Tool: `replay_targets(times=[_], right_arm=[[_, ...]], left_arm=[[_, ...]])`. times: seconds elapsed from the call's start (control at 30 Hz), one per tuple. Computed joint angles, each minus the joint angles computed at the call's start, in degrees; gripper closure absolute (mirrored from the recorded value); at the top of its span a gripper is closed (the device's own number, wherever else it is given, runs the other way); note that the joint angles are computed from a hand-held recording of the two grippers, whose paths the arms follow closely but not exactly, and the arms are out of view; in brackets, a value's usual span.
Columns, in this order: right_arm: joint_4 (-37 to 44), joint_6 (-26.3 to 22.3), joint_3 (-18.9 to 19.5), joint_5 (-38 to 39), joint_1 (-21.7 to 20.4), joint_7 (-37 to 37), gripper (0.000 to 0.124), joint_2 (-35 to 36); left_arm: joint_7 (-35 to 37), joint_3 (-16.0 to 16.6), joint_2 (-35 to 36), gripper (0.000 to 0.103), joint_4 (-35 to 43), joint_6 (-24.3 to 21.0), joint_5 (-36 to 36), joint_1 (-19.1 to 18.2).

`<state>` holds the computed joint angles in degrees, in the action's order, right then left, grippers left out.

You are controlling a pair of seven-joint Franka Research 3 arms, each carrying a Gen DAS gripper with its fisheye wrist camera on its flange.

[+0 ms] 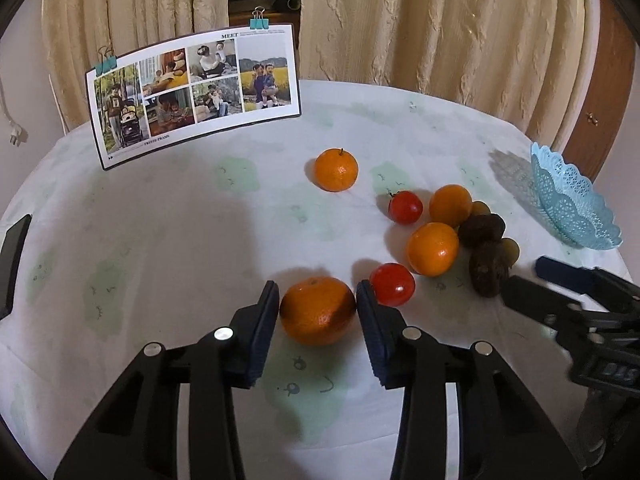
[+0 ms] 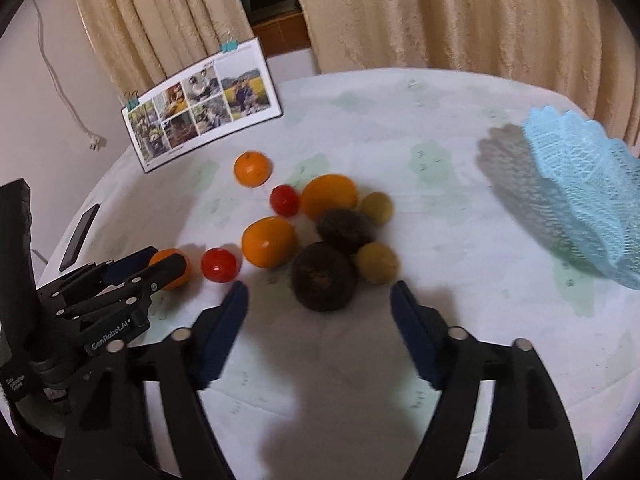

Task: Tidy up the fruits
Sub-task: 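Grasp the large orange with the left tool while the right tool grasps a dark brown fruit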

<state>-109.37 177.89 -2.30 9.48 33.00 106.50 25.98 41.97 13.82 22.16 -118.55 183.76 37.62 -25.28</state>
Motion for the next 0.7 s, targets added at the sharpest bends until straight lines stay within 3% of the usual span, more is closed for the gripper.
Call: replay_targets(times=[0.13, 0.23, 0.37, 0.4, 0.5, 0.6, 0.7], right_arm=[[4.03, -2.89, -0.28, -0.65, 0.12, 0.53, 0.070, 2.74], [6.13, -4.75, -3.84, -2.85, 2.90, 3.59, 0.082, 4.34], [4.08, -2.76, -1.78, -2.66, 0.99, 3.52, 0.082, 3.29], [3.03, -1.79, 0.44, -2.02, -0.96, 1.89, 0.082, 2.57], [-0.61, 2.48, 0.20, -1.02, -0.65, 1.28, 0.082, 0.36], [-4.09, 5.82, -3.86, 0.21, 2.77, 2.04, 0.082, -1.93], [-7.71, 9.45, -10.72, 2.55, 8.37, 2.67, 0.082, -4.08]], left_arm=[[0.34, -0.35, -0.19, 0.062, -0.27, 0.35, -0.21, 0.31], [0.19, 1.00, -0.36, 0.062, -0.72, 1.02, -0.32, -0.91], [0.49, 2.20, -0.28, 0.063, -0.87, 1.40, -1.16, -2.03], [0.70, 2.32, -0.26, 0.063, -0.88, 1.38, -1.37, -2.19], [0.82, 3.82, -0.14, 0.063, -0.92, 1.44, -1.66, -3.73], [0.73, 5.03, -0.03, 0.063, -0.87, 1.25, -1.83, -5.04], [-0.15, 6.93, -0.10, 0.063, -0.71, 0.55, -1.25, -6.97]])
